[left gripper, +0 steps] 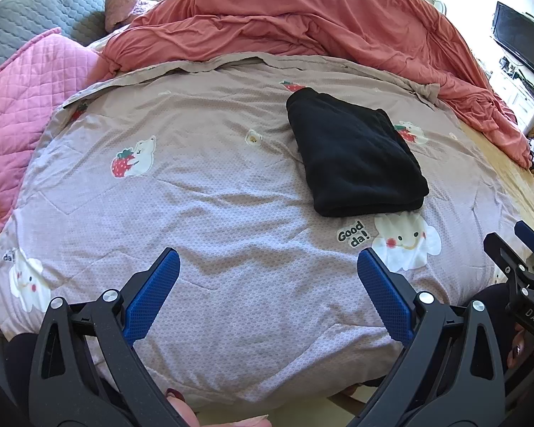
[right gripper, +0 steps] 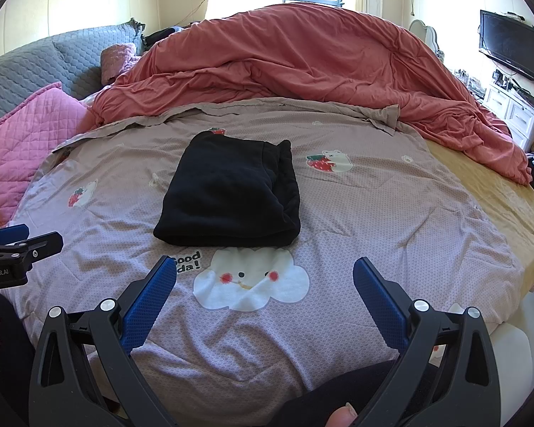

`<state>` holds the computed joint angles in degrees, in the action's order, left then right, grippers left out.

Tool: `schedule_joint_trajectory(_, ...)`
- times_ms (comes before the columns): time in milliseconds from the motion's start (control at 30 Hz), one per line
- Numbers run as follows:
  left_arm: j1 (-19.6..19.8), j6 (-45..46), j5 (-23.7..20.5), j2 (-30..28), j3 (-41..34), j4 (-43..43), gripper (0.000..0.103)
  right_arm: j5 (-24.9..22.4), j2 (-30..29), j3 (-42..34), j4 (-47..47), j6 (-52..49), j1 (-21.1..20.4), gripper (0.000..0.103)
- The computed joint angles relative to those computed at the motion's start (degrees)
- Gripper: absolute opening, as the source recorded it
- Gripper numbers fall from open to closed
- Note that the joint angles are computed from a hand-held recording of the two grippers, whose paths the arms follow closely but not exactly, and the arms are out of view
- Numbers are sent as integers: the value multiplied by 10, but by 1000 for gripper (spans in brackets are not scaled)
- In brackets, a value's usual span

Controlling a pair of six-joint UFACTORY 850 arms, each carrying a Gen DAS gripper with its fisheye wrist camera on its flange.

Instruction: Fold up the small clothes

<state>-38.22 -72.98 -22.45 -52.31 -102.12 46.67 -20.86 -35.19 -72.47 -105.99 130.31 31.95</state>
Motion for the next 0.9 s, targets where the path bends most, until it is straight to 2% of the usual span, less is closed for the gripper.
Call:
schedule_joint_trajectory(467, 0, 50, -12, -12, -21, -38, 94, 1, 12, 19, -27, 37, -11, 99)
schedule_joint_trajectory(567, 4, 72, -30, -16, -29, -55, 94, -22, 32, 43, -33, 93, -24, 99)
schedule_joint_trajectory(633, 19, 96, -5, -4, -7, -81, 94, -49, 50, 65, -17, 123, -40, 99)
schedule_joint_trajectory(733, 60, 104, 39, 19, 38, -117, 94, -122, 93, 133, 33, 163, -85, 99)
schedule_joint_trajectory(800, 93, 31, 32, 27, 60, -69, 94, -151, 111, 176, 92, 172, -129, 99)
schedule_joint_trajectory(833, 108, 6, 25, 27, 65, -50, 94, -149, 117, 194, 120, 179, -152, 99)
schedule_joint_trajectory(900, 150, -31, -22, 20, 65, -35, 94, -137, 128, 241, 141, 230, -207, 99)
